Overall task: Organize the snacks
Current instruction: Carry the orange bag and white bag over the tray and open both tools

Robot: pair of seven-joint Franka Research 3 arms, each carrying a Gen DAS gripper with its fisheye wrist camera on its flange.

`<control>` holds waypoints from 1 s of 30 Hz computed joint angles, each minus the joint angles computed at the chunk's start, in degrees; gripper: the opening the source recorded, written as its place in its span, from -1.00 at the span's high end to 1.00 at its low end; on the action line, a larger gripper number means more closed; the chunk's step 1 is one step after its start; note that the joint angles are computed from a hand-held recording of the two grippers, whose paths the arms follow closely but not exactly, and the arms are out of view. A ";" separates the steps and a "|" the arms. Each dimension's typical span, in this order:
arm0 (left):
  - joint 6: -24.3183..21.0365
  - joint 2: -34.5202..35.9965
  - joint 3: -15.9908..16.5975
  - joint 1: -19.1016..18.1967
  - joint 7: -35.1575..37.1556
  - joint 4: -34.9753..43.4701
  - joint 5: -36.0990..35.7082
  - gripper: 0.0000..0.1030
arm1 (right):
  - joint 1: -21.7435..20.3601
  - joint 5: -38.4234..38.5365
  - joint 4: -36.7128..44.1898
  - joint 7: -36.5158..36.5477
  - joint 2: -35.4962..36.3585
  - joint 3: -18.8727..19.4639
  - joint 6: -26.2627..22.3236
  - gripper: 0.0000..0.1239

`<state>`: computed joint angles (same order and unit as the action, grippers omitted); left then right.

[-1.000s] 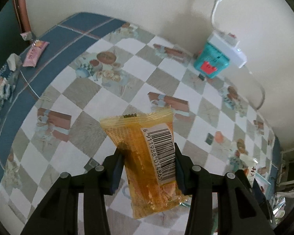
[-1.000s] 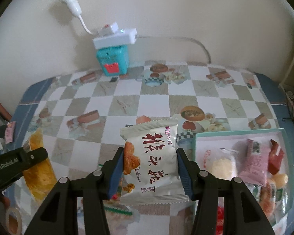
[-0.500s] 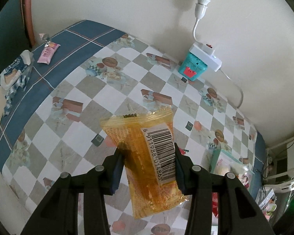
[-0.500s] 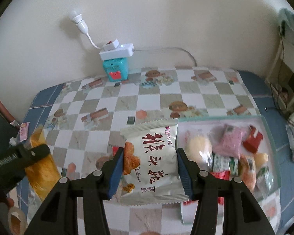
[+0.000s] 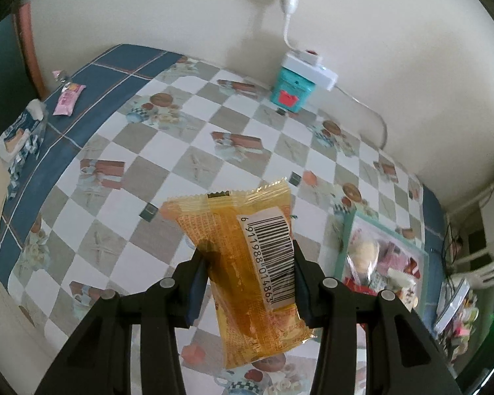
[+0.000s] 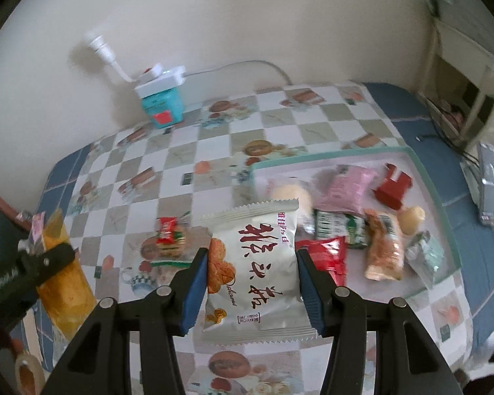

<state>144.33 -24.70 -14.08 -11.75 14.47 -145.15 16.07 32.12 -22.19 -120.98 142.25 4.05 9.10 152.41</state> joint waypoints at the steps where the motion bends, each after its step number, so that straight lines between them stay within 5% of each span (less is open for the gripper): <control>1: 0.19 0.68 -0.12 -0.30 0.37 0.53 -0.07 0.09 | -0.35 0.71 -0.52 -0.20 -0.36 -0.23 0.16 0.12; 21: 2.17 22.19 -3.08 -6.63 9.20 18.03 5.77 0.08 | -11.54 5.18 -10.60 3.59 -6.44 -2.33 3.90 0.11; 30: 2.82 30.64 -2.45 -9.06 13.98 24.16 3.75 0.08 | -12.62 9.75 -9.86 -0.51 -3.56 -2.60 4.46 0.11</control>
<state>147.15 5.94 -16.52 -20.81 28.45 -121.00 19.81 19.50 -12.44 -130.84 141.74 0.49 6.49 156.87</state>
